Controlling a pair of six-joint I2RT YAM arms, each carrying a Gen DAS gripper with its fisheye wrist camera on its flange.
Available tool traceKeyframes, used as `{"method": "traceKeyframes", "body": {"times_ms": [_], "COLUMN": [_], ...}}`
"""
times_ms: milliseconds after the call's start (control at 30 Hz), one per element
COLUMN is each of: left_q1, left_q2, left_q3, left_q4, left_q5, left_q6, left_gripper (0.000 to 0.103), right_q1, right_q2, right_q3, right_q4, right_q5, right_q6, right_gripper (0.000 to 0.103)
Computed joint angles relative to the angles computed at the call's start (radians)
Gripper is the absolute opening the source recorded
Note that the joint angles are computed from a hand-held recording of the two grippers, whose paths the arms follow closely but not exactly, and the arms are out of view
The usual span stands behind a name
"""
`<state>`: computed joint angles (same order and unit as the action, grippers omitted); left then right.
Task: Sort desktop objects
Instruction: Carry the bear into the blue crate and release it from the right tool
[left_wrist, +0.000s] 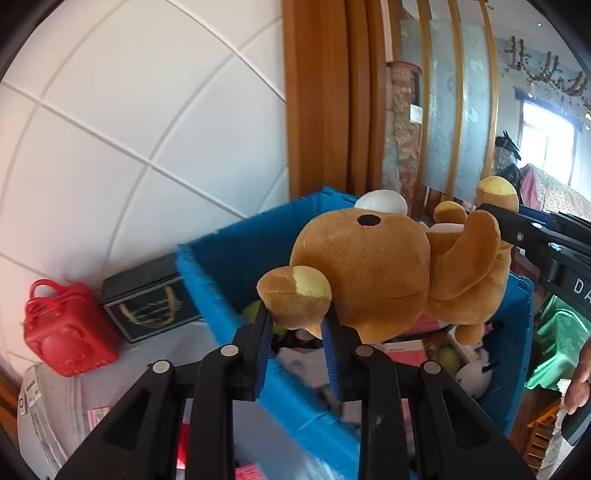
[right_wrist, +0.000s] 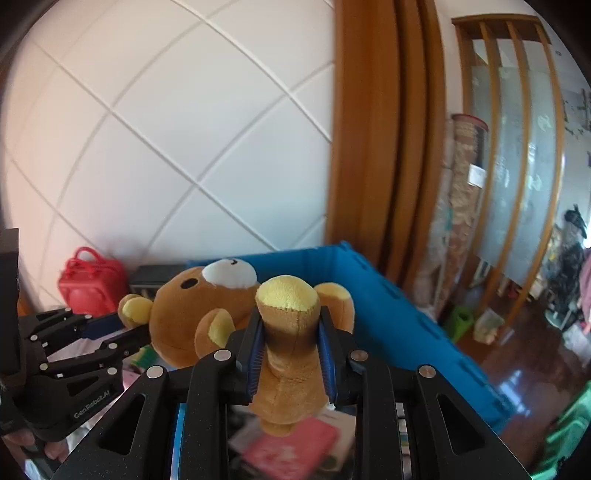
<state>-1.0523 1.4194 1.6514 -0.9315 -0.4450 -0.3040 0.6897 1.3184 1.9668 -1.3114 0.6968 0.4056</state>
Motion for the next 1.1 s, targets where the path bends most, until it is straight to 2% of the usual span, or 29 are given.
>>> {"method": "traceKeyframes", "body": {"times_ms": [167, 200, 233, 300, 433, 533, 600, 667, 700, 733, 767, 833, 900, 1000, 1100], "left_q1": [-0.025, -0.024, -0.02, -0.021, -0.024, -0.006, 0.014, 0.006, 0.004, 0.001, -0.003, -0.007, -0.009, -0.009, -0.022], "left_q2": [0.277, 0.323, 0.368, 0.442, 0.553, 0.6, 0.649, 0.66, 0.658, 0.652, 0.641, 0.624, 0.6, 0.568, 0.512], "left_q3": [0.242, 0.289, 0.334, 0.413, 0.538, 0.586, 0.638, 0.633, 0.621, 0.604, 0.583, 0.551, 0.52, 0.486, 0.426], "left_q4": [-0.097, -0.12, -0.14, -0.187, -0.296, -0.358, -0.409, -0.424, -0.42, -0.41, -0.396, -0.377, -0.365, -0.369, -0.359], "left_q5": [0.001, 0.008, 0.018, 0.02, 0.022, 0.074, 0.122, 0.122, 0.121, 0.122, 0.125, 0.133, 0.161, 0.201, 0.201], "left_q6": [-0.038, -0.049, -0.056, -0.08, -0.125, -0.142, -0.142, -0.154, -0.153, -0.151, -0.147, -0.137, -0.135, -0.129, -0.118], "left_gripper": [0.023, 0.014, 0.011, 0.011, 0.011, 0.011, 0.017, 0.029, 0.041, 0.051, 0.055, 0.057, 0.057, 0.058, 0.058], "right_q1": [-0.285, -0.351, -0.419, -0.527, -0.598, -0.649, -0.697, -0.738, -0.748, -0.755, -0.761, -0.779, -0.776, -0.772, -0.758], "right_q2": [-0.051, -0.065, -0.082, -0.074, -0.035, -0.019, 0.001, -0.003, -0.016, -0.026, -0.043, -0.066, -0.096, -0.125, -0.17], "right_q3": [-0.089, -0.115, -0.154, -0.193, -0.269, -0.324, -0.333, -0.356, -0.375, -0.385, -0.396, -0.405, -0.402, -0.393, -0.414], "right_q4": [0.05, 0.067, 0.089, 0.126, 0.149, 0.172, 0.151, 0.148, 0.149, 0.15, 0.144, 0.137, 0.107, 0.044, -0.002], "right_q5": [-0.207, -0.265, -0.328, -0.458, -0.502, -0.532, -0.58, -0.629, -0.632, -0.636, -0.639, -0.645, -0.628, -0.599, -0.584], "right_q6": [-0.153, -0.184, -0.214, -0.257, -0.309, -0.332, -0.332, -0.334, -0.339, -0.344, -0.348, -0.372, -0.374, -0.384, -0.398], "right_gripper": [0.026, 0.026, 0.026, 0.026, 0.026, 0.03, 0.038, 0.054, 0.059, 0.073, 0.087, 0.097, 0.103, 0.103, 0.103]}}
